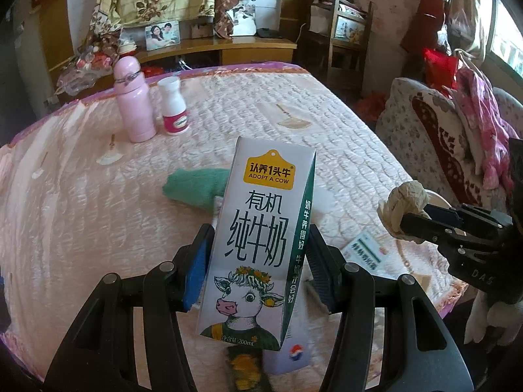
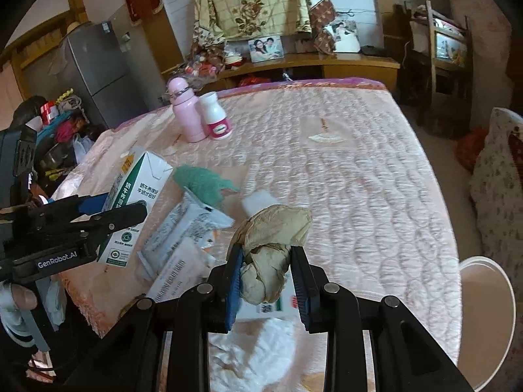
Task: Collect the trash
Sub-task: 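Carry the carton and tissue over the white bucket and open both tools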
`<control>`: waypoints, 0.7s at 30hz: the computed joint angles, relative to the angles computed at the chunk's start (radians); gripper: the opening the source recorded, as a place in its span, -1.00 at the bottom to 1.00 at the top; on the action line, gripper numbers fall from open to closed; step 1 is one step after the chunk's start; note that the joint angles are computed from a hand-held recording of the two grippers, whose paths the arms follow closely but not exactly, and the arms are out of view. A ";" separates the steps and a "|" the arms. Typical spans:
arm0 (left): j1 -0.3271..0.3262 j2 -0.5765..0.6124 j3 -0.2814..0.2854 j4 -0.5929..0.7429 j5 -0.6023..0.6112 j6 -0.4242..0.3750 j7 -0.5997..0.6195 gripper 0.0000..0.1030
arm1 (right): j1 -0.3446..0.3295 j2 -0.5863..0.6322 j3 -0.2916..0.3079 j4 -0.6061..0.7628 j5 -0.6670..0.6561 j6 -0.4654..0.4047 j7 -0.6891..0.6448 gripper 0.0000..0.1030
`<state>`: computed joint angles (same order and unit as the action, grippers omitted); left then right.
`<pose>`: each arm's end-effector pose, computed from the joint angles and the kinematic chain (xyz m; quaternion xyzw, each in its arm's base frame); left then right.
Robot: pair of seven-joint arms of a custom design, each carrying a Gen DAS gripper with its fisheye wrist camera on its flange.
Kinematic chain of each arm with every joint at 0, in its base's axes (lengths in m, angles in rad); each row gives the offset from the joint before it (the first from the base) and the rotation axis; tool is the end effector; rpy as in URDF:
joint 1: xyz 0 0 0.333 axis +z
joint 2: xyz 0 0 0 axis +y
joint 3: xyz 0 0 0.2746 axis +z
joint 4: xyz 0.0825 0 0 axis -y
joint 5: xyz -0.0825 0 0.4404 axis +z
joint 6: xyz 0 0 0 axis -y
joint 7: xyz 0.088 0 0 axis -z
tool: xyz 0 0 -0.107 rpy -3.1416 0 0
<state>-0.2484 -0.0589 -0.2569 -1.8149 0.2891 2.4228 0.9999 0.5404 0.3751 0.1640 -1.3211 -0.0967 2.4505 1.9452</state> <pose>0.5678 -0.3166 0.5812 -0.6317 0.6926 -0.2802 0.2070 0.5944 0.4753 0.5704 -0.7596 0.5343 -0.1064 0.3552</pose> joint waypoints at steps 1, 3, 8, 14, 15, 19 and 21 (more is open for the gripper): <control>-0.002 0.007 -0.003 0.010 0.005 -0.003 -0.004 0.06 | -0.002 -0.014 -0.003 -0.019 -0.003 0.005 0.003 -0.46; -0.011 0.025 -0.008 0.035 0.021 -0.014 -0.019 0.06 | -0.006 -0.046 -0.009 -0.060 -0.013 0.016 0.013 -0.46; -0.042 0.078 -0.011 0.106 0.051 -0.035 -0.034 0.06 | -0.024 -0.123 -0.017 -0.156 -0.039 0.040 0.038 -0.46; -0.092 0.156 -0.008 0.204 0.064 -0.045 -0.023 0.06 | -0.054 -0.216 -0.025 -0.272 -0.071 0.054 0.077 -0.46; -0.103 0.175 -0.008 0.228 0.067 -0.049 -0.018 0.06 | -0.059 -0.229 -0.026 -0.288 -0.076 0.054 0.084 -0.46; -0.148 0.242 0.002 0.314 0.074 -0.068 0.000 0.06 | -0.082 -0.293 -0.033 -0.365 -0.108 0.053 0.116 -0.46; -0.174 0.286 0.007 0.369 0.078 -0.083 0.010 0.06 | -0.095 -0.319 -0.035 -0.398 -0.115 0.054 0.127 -0.46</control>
<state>-0.4228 0.2266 -0.2500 -1.4464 0.3675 2.3399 1.0096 0.4456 0.0560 0.1292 -1.7190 -0.2114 2.5045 2.0727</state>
